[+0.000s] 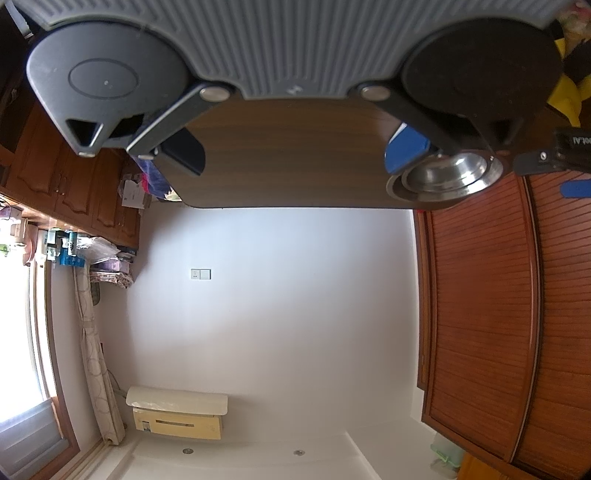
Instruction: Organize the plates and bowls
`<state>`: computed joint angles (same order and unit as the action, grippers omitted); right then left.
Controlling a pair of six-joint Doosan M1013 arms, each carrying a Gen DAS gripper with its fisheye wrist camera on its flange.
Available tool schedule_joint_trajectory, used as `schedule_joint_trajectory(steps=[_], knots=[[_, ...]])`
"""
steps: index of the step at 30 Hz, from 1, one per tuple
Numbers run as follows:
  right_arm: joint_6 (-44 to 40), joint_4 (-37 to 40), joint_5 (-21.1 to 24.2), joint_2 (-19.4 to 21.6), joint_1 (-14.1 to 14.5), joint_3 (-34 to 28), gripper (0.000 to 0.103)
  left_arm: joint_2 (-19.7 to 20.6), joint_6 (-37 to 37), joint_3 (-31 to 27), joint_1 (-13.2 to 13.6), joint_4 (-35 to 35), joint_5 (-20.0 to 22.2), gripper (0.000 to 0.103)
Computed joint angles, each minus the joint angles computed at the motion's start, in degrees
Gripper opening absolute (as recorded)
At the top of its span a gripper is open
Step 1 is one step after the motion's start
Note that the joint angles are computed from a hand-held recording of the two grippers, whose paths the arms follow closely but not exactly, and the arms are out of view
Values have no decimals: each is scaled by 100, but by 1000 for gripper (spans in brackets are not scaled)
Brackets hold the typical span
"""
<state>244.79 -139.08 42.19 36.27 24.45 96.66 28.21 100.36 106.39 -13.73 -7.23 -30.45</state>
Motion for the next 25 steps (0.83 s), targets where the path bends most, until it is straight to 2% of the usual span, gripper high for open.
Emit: schedule_joint_trajectory(steps=[25], knots=[[12,-22,-9,4,-9,19,103,5,95,5,-22,-140,23,103]])
